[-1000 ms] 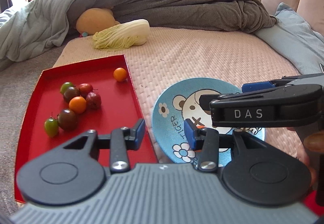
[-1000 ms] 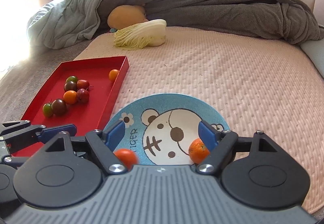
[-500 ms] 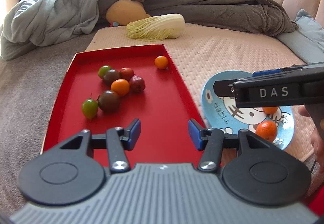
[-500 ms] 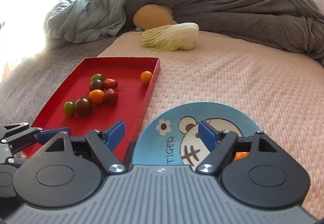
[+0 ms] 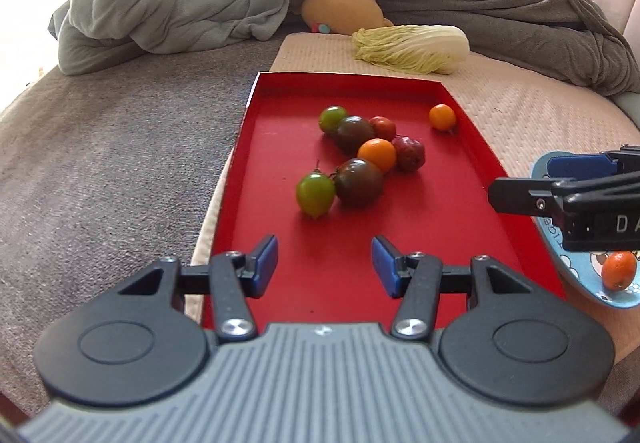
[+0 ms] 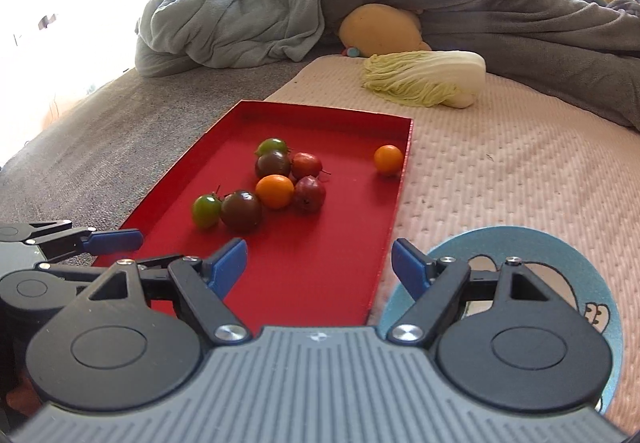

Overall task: Organize fruits
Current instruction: 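Grasp a green tomato with the left tool while the right tool grasps a dark tomato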

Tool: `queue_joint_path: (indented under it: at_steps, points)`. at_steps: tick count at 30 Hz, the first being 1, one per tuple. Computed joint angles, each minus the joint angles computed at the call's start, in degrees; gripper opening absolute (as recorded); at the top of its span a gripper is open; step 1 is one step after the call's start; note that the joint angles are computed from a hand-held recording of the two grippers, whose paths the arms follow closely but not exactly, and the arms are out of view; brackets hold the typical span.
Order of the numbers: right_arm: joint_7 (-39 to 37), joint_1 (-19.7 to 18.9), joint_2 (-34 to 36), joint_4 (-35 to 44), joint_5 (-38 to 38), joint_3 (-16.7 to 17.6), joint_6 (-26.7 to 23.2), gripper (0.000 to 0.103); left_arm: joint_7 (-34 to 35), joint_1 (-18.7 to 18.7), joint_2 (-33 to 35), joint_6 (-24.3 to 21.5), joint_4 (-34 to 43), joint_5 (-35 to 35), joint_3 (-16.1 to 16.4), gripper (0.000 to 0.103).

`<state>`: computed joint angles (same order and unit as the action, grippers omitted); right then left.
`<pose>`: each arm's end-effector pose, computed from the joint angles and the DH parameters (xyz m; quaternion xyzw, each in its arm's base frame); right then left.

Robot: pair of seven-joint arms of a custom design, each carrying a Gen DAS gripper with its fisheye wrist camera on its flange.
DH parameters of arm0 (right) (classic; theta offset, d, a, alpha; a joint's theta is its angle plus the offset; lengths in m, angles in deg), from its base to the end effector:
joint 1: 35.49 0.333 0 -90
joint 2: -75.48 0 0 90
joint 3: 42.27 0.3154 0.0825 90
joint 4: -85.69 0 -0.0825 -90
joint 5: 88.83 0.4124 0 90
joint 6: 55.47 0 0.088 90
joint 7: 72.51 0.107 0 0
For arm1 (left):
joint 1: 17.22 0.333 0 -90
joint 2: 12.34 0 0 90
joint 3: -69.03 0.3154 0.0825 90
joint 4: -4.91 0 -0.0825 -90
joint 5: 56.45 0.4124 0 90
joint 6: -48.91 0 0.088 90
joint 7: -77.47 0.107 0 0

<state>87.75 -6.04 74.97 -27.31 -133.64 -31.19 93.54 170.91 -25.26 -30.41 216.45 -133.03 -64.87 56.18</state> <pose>0.4651 0.4169 0.5284 -0.6561 0.6341 -0.2325 0.3369 0.4854 -0.1828 0.5134 -0.5382 0.7410 -0.3293 0.2299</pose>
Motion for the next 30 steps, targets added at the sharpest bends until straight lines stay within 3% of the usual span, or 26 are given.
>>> queue_joint_path:
  at_steps: [5, 8, 13, 19, 22, 30]
  points:
    - [-3.2, 0.8, 2.9, 2.8, 0.9, -0.2, -0.2, 0.079, 8.7, -4.0, 3.0, -1.0, 2.6, -5.9, 4.6, 0.055]
    - [-3.7, 1.1, 4.0, 3.6, 1.7, -0.7, -0.2, 0.073, 13.0, -4.2, 4.8, -1.2, 4.5, -8.3, 5.1, 0.053]
    - [-4.0, 1.4, 6.1, 5.3, 2.6, -1.6, 0.0, 0.073, 18.8, -4.1, 8.2, -3.8, 8.3, -12.8, 5.4, 0.053]
    - [-4.4, 2.1, 8.5, 7.5, 3.5, -2.7, 0.1, 0.073, 20.6, -2.2, 11.5, -7.0, 12.0, -12.6, 4.0, 0.052]
    - [-3.8, 2.3, 9.1, 8.1, 3.5, -3.3, 0.3, 0.073, 20.1, -1.4, 13.2, -8.7, 13.9, -10.4, 3.3, 0.038]
    - [-5.2, 2.7, 11.6, 10.6, 5.7, -3.7, 0.8, 0.073, 21.4, -1.2, 13.0, -7.3, 13.3, -11.4, 3.0, 0.031]
